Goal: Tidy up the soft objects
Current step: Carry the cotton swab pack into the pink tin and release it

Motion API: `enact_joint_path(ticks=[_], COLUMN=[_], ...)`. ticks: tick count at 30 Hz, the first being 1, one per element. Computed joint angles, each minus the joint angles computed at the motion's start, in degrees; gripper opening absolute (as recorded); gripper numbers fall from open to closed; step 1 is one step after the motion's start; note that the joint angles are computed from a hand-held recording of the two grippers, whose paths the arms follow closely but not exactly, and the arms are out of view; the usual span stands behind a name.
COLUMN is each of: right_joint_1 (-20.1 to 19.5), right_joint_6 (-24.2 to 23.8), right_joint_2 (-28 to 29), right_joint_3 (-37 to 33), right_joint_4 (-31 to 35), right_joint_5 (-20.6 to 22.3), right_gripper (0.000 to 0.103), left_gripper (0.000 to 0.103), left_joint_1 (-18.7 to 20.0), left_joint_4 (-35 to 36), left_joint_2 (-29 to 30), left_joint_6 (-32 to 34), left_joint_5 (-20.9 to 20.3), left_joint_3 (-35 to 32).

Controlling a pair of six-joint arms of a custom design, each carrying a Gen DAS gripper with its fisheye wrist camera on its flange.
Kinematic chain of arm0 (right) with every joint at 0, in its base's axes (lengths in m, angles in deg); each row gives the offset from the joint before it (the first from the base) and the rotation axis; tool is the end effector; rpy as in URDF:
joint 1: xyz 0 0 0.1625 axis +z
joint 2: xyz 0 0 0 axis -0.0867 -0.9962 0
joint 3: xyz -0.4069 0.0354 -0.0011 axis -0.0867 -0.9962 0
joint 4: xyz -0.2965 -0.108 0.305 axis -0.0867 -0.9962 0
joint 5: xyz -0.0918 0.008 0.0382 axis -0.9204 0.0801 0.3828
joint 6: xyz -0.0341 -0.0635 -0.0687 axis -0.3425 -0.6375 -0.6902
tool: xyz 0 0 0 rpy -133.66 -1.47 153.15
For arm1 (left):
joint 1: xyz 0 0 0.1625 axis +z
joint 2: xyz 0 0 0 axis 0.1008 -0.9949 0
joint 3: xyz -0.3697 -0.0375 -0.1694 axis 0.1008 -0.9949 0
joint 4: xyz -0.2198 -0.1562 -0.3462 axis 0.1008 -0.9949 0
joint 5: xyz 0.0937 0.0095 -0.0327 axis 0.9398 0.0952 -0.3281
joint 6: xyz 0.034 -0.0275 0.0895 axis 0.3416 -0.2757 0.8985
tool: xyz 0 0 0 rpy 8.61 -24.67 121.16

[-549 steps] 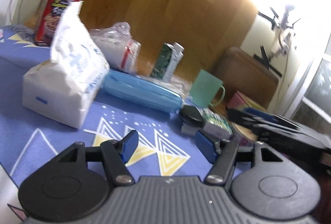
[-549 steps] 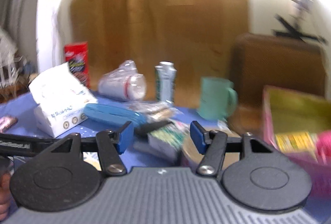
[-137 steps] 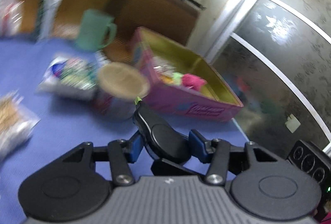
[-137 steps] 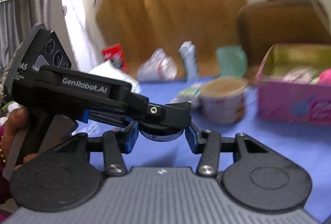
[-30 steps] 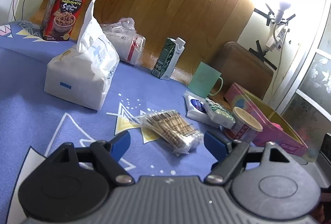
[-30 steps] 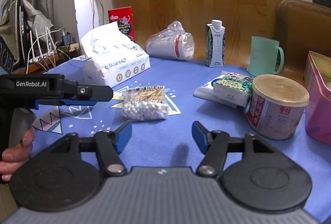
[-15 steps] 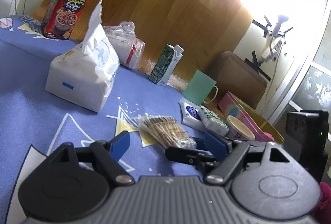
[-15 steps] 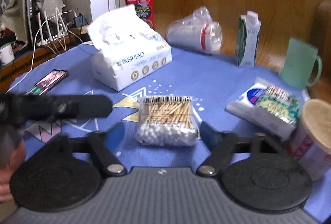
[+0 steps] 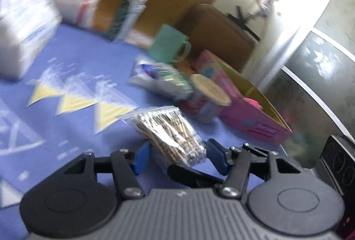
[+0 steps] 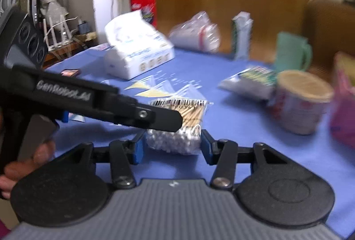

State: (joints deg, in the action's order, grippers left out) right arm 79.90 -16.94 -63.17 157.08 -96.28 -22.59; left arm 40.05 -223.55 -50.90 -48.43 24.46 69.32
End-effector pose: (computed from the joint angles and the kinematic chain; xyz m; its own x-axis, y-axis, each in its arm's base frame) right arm 0.0041 -0.6227 0.1769 -0.4427 -0.8283 0.3434 -0.8712 0.3067 -0.3833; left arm -0.2752 -0.5712 -0.0415 -0.9702 0.0078 -0.2421 0.2075 0.5428 -0.8138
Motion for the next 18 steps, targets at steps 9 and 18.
enact_joint_path(ticks=[9, 18], right_joint_1=[-4.55, -3.63], right_joint_6=[10.13, 22.25], right_joint_2=[-0.28, 11.33], right_joint_3=[-4.4, -22.28], right_joint_4=[-11.43, -24.52], right_joint_5=[10.61, 4.94], right_gripper=[0.053, 0.057], left_gripper=[0.057, 0.074], left_joint_1=[0.8, 2.01], left_joint_4=[15.74, 29.19], left_joint_2=[10.53, 27.76], left_joint_6=[17.08, 26.2], left_joint_5=[-6.39, -1.34], left_joint_3=[-26.83, -59.21])
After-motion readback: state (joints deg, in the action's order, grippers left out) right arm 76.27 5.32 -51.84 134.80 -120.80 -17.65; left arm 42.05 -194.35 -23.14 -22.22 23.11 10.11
